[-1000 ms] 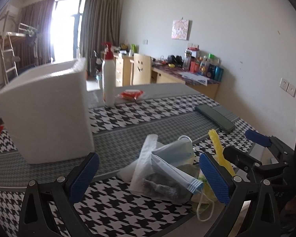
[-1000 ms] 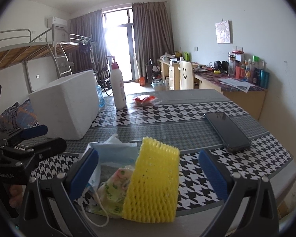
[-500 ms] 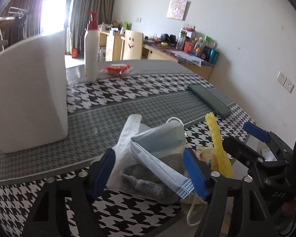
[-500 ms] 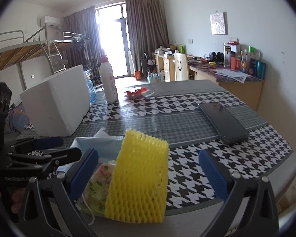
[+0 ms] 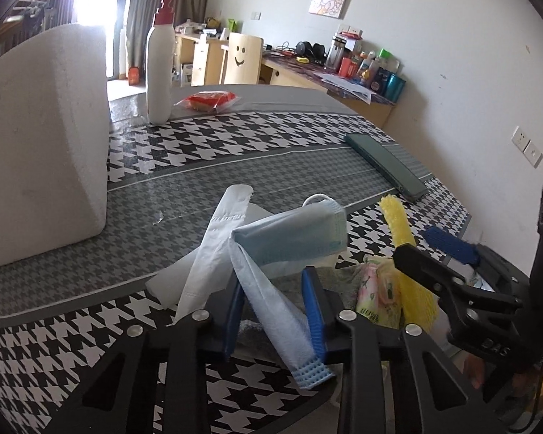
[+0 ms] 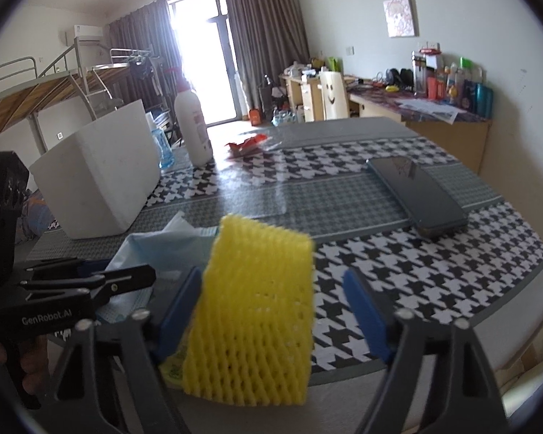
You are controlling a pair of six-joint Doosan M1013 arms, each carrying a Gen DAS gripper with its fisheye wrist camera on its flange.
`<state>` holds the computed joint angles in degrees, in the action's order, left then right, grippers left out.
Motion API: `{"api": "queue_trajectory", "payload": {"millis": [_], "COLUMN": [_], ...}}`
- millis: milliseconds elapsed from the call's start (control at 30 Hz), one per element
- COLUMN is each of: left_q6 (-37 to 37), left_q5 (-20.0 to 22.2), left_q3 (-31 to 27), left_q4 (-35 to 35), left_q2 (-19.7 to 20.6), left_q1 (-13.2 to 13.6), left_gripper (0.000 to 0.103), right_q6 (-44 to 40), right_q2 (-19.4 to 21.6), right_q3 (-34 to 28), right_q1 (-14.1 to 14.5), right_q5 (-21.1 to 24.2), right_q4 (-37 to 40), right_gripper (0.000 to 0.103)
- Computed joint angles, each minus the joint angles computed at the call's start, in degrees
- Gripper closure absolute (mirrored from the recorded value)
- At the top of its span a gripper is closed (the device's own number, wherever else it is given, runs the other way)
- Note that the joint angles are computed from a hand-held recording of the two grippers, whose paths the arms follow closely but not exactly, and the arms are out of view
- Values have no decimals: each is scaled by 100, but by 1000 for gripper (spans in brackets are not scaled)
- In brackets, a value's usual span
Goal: Organize soft objects
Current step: 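Grasp the blue face mask with the left gripper while the right gripper grasps the yellow mesh sleeve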
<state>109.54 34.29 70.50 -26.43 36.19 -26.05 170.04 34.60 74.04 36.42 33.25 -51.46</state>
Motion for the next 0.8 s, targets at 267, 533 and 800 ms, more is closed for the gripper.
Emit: {"api": "queue_trajectory", "payload": {"millis": [267, 533, 800], "left_q6": [189, 265, 578], "left_q5": [-60, -164, -442], "left_q3": [35, 94, 282], "left_q4": [-85, -108, -359], "left_q2": [-15, -44, -181], "left_q1": [-15, -30, -25], "left_gripper": [87, 91, 91], "right_q6": [-402, -581, -397], "right_q2": [-36, -51, -90], "right_q3": [66, 66, 105], "right_q1": [-69, -75, -41], "right_q5": [-192, 18, 105], "right_q4": [644, 891, 719], "right_gripper": [62, 86, 93]}}
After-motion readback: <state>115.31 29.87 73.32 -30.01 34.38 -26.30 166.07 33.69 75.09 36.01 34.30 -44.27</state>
